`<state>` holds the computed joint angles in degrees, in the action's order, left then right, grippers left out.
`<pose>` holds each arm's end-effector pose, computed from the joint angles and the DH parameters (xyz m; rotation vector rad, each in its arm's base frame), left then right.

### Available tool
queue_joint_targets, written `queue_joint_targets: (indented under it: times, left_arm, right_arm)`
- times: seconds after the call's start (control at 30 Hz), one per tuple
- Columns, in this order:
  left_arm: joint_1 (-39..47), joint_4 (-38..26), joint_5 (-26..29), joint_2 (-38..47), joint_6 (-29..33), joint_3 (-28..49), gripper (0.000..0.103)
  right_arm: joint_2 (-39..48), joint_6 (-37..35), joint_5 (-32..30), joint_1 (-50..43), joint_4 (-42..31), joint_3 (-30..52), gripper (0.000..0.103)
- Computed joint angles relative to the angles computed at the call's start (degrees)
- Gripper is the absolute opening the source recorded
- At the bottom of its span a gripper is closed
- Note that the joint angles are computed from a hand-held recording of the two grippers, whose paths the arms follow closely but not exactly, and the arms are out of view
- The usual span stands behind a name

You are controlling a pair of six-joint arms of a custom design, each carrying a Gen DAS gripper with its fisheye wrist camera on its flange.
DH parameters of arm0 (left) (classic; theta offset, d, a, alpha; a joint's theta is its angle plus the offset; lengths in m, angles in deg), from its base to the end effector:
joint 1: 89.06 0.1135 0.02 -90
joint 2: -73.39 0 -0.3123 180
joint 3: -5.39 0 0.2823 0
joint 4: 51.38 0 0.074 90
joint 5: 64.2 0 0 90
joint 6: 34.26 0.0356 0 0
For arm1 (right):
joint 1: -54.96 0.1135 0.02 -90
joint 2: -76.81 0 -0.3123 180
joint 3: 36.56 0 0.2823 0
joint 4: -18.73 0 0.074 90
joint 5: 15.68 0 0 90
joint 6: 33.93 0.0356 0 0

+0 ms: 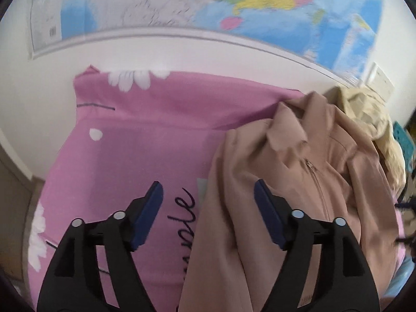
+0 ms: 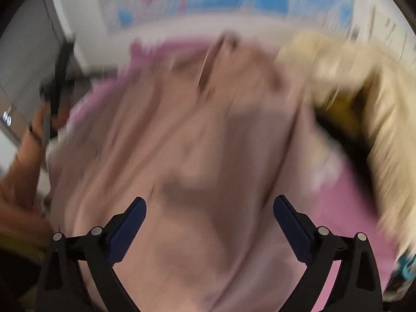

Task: Fold large clothes
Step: 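Lay the held jacket onto the pink sheet with both grippers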

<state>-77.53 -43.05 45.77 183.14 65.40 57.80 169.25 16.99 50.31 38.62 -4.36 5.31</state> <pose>0.3438 0.0577 0.0887 0.1172 2.3704 -0.2471 0.2368 -0.0543 0.1053 -0.6084 2.6108 0.3256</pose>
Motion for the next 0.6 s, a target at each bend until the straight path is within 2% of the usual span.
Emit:
queue_joint_targets:
  times: [0.03,0.07,0.1,0.13,0.17,0.3,0.37,0.5,0.6]
  left_arm:
    - [-0.3,1.3,-0.2,-1.2,0.9,-1.7,0.074]
    - [-1.0,2.7,-1.0,-2.1,1.3,-3.2,0.076]
    - [-2.0,4.0,-2.0,-2.3,1.3,-4.1,0.077]
    - [-2.4,4.6,-2.5,-2.9,1.7,-5.0,0.077]
    - [-2.7,4.4,-2.7,-3.6,1.9,-5.5,0.077]
    - [-2.0,4.4,-1.9,-4.0,2.6,-6.5,0.078]
    - [-1.6,4.8,-2.3,-4.5,2.9,-6.9,0.078]
    - [-1.1,4.1,-1.9,-3.9,2.6,-5.5,0.083]
    - [-2.7,2.8,-3.6,-1.4,2.6,-3.2,0.084]
  right_arm:
    - [1.0,-0.2,0.5,0.0,1.6,-1.9,0.092]
    - [2.1,0.4,1.4,0.6,4.0,-3.5,0.062]
    - [3.0,0.2,1.3,0.6,5.2,-4.5,0.038]
    - [3.0,-0.5,0.7,0.1,4.4,-4.6,0.001]
    - [1.2,-0.8,0.1,-1.1,3.1,-4.5,0.003]
    - [-15.8,-7.5,-8.8,-14.9,-11.5,0.9,0.003]
    - [-17.7,-7.8,-9.7,-20.9,-12.8,6.3,0.002]
    - [-12.2,-4.2,-5.2,-26.0,-9.2,14.9,0.002]
    - [0.9,-1.7,4.9,-24.8,-5.7,20.1,0.003]
